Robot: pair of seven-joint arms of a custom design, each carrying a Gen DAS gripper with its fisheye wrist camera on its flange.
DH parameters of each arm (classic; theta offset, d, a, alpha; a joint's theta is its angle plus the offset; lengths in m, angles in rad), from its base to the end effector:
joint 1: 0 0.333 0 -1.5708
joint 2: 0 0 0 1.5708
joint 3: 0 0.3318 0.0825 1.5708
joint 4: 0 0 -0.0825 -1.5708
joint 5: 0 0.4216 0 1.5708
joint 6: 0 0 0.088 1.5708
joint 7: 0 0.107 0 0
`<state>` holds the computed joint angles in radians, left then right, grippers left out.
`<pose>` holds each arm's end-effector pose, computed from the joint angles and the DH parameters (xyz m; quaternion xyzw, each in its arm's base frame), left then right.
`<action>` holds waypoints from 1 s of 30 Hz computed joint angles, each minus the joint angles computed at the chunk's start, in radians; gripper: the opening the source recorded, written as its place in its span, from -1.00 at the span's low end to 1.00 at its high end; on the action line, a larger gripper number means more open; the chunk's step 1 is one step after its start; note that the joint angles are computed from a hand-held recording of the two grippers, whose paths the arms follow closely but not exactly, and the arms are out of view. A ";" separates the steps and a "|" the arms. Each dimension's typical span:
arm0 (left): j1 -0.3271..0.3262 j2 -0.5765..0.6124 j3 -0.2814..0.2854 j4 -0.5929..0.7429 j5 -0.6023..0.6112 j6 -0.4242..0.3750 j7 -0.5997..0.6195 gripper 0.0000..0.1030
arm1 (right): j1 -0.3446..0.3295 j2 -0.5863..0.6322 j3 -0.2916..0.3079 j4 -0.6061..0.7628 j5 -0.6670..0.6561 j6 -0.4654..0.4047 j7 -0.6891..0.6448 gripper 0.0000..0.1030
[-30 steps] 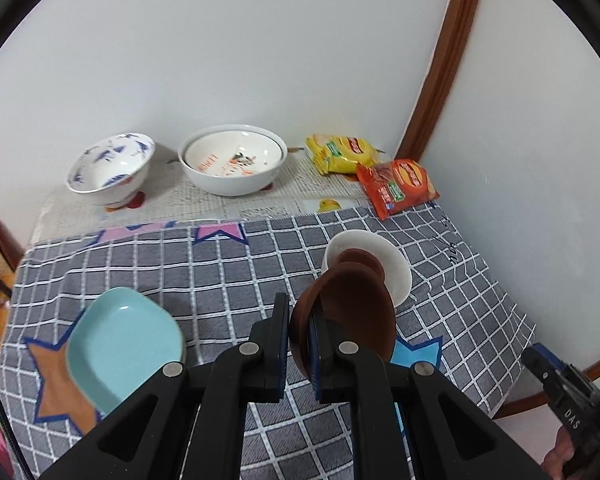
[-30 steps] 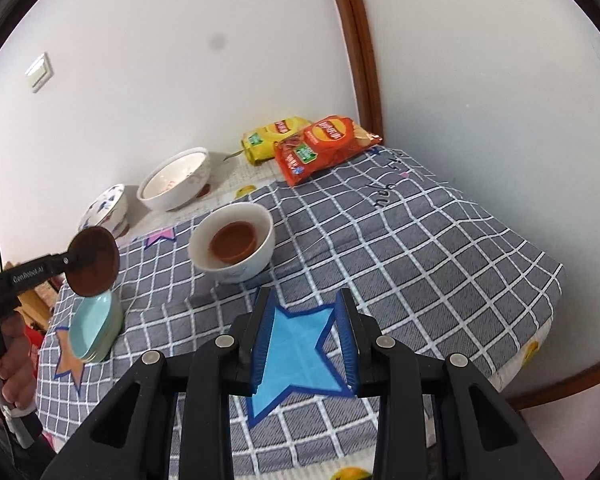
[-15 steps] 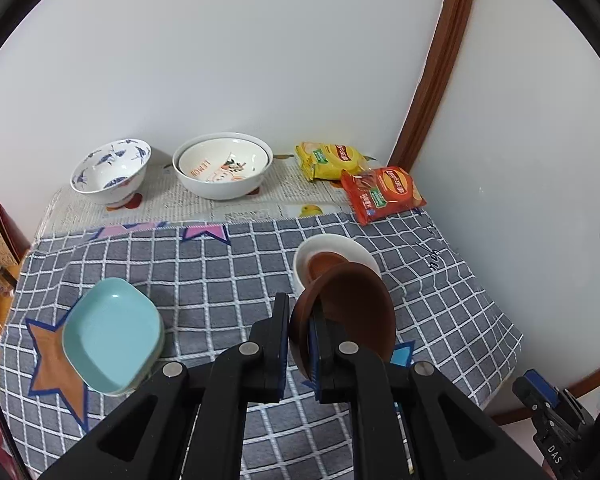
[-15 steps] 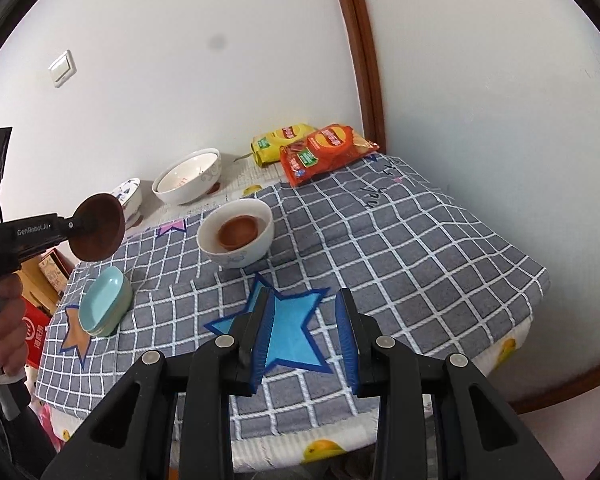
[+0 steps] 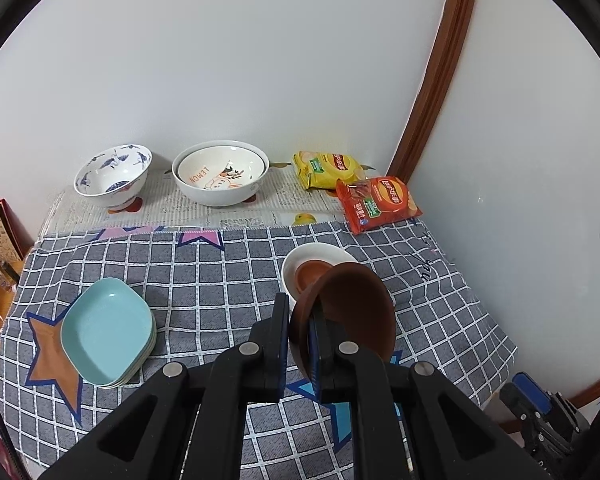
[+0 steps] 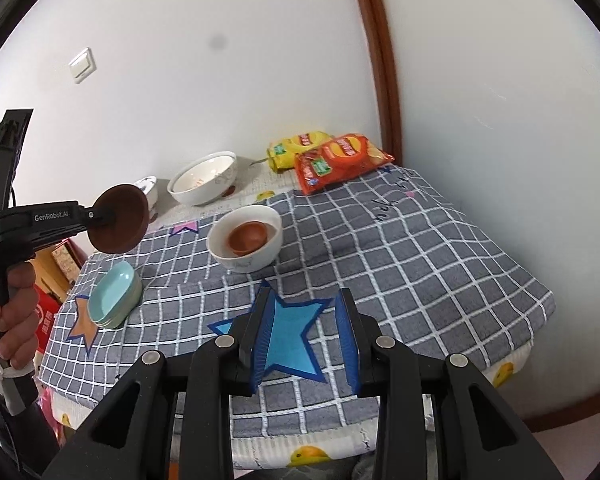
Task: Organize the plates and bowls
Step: 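Withdraw the right gripper while the left gripper carries its brown bowl toward the white bowl, then lower the brown bowl in the left gripper into the white bowl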
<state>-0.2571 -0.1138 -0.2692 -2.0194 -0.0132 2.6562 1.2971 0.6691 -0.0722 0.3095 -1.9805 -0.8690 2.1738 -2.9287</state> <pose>0.5225 -0.3110 0.5906 -0.5699 0.7363 -0.3344 0.1458 0.3567 0.4852 0.5393 -0.5128 0.7585 -0.2533 0.3122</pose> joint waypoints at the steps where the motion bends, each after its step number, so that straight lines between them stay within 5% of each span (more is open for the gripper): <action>1: 0.001 -0.006 0.004 -0.006 -0.007 0.001 0.004 -0.83 | 0.000 0.011 0.000 0.014 -0.005 -0.001 -0.006 -0.39; 17: 0.049 -0.107 0.044 -0.108 -0.134 0.028 0.095 -0.83 | 0.060 0.171 -0.052 0.226 -0.047 0.006 -0.063 -0.39; 30: 0.043 -0.043 0.022 -0.060 -0.131 0.041 0.085 -0.83 | 0.086 0.192 -0.085 0.244 -0.031 0.020 -0.114 -0.39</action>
